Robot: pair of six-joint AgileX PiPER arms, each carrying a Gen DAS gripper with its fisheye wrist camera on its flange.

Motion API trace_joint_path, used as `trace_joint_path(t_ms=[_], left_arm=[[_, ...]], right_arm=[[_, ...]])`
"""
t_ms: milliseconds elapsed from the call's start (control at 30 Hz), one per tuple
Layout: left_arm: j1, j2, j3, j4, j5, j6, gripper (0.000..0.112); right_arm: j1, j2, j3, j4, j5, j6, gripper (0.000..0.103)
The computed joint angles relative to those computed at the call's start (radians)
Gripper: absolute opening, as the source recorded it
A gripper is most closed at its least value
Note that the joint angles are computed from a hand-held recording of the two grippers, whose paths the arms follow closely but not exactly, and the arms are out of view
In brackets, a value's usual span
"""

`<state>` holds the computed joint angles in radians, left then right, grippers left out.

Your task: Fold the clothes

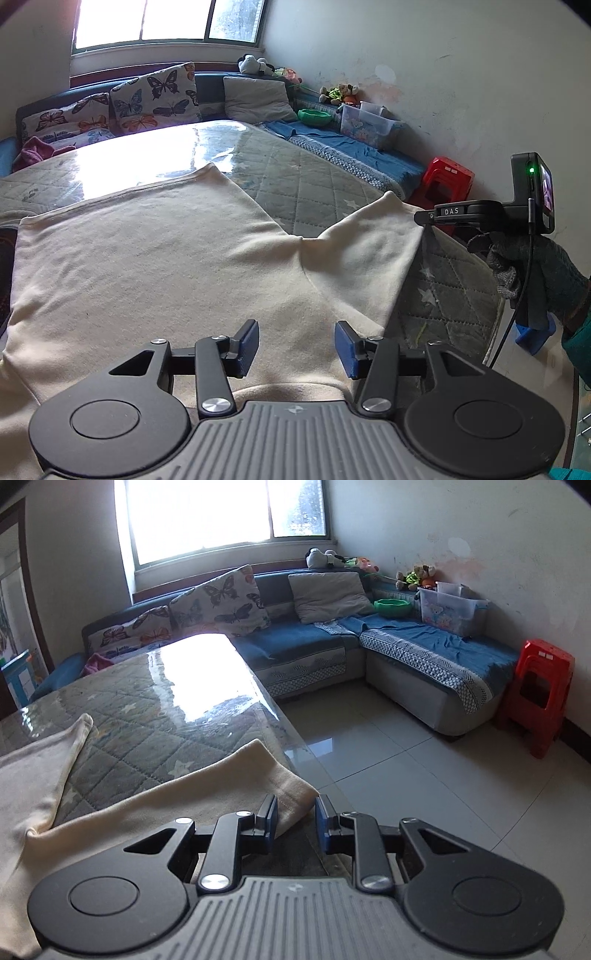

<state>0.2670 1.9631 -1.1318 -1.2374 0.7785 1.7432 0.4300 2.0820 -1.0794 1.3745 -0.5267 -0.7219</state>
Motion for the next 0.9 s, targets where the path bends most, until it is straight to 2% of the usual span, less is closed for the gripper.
trace_joint_path(t_ms=[100,200,233,400,600,733,900], left_arm=[[-0.006,-0.004,0.002,0.002,-0.006,-0.002,0.049],[-0.015,-0.006,0.005,0.003,-0.016,-0.002,0.049],[-0.019,-0.007,0.005,0.004,-0.02,-0.003,0.049],[-0.041,-0.004,-0.003,0.007,-0.031,-0.004,0.049],[-0.083,0.015,-0.006,-0.016,-0.055,0.019,0.049],[-0.094,0.017,0.011,-0.042,-0.072,0.065,0.049],[-0.043,0.005,0.008,-0.056,-0.019,0.069,0.051]], right_arm=[[-0.001,0.007,0.005,-0.033,-0.012,0.051,0.022],[-0.001,0.006,0.02,-0.096,-0.014,0.106,0.007],[0.001,0.002,0.027,-0.115,-0.018,0.127,0.005],[0.017,-0.045,0.081,-0.187,-0.076,0.195,0.004],[0.041,-0.114,0.123,-0.198,-0.142,0.163,0.004],[0.029,-0.09,0.089,-0.131,-0.101,0.092,0.004],[0.06,-0.129,0.097,-0.119,-0.125,0.055,0.004]])
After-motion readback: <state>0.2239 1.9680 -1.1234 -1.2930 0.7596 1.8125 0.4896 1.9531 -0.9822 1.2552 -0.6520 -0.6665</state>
